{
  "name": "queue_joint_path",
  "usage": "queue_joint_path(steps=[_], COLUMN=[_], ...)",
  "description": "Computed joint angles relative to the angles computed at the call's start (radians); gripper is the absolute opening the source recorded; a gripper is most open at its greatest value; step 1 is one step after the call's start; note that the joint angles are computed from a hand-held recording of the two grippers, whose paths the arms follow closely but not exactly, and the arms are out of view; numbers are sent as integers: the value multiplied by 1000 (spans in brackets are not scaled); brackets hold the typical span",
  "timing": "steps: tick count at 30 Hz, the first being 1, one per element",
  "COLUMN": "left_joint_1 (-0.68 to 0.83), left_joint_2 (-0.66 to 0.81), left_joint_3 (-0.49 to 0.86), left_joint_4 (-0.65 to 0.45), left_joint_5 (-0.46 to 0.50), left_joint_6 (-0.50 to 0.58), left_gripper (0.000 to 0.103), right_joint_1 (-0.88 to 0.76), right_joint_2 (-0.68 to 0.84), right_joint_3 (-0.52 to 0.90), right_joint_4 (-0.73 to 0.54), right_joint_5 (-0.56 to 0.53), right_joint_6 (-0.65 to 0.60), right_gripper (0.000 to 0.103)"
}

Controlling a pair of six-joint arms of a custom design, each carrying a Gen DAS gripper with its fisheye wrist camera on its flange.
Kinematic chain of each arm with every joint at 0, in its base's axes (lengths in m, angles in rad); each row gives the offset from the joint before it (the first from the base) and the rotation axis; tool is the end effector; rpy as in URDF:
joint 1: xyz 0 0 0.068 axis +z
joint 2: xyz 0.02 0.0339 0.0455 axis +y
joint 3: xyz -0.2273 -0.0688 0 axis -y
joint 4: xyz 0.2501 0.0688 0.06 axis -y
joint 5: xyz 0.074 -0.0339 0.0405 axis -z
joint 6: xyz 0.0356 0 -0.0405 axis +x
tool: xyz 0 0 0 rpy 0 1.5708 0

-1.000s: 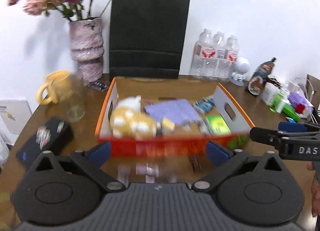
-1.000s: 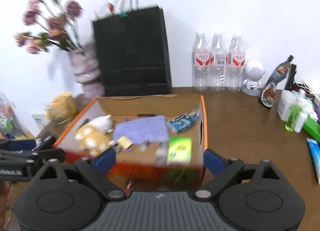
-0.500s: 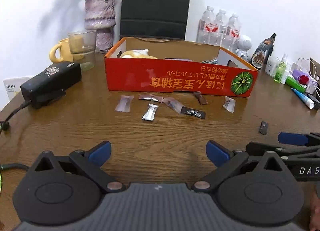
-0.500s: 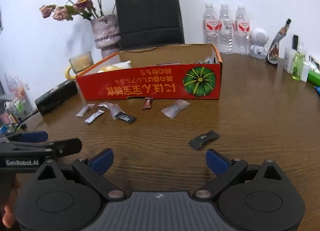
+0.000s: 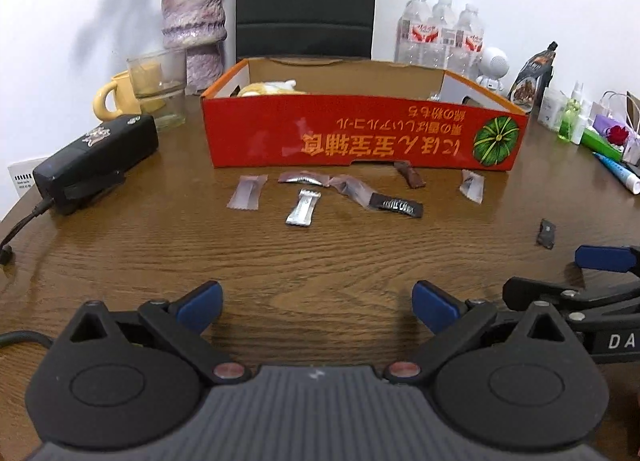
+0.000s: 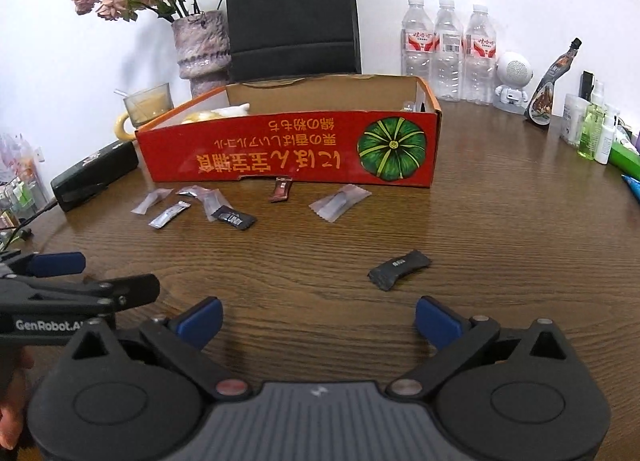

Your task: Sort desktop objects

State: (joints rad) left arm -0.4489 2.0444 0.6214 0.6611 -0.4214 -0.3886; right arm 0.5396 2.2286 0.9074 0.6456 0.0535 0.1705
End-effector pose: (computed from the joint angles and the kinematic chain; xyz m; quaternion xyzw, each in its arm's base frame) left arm 0.2738 -0.1157 0.0037 -0.0552 0.9011 0.0192 0.4297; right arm 0.3136 0.1856 -0.0027 -0.1540 0.8880 0.1278 0.4140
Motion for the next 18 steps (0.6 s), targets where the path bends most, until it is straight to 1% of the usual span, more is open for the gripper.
queue_joint_path(steps=[6, 14, 18], left_joint_1=[16, 3, 2], left_joint_2=[5, 7, 8], left_joint_3=[6, 30, 27], left_joint_4=[-2, -46, -42], left_joint_5=[21, -2, -3], left_joint_6=[-4, 4, -3], left_gripper=[103, 103, 103], right_joint_1=[10, 25, 26], right_joint_2=[1, 2, 3], right_joint_3=[9, 22, 25], right_joint_4=[-22, -50, -54], right_joint_5=[23, 66, 76], right_joint_6=[-17, -26, -23], right_gripper=[103, 103, 103])
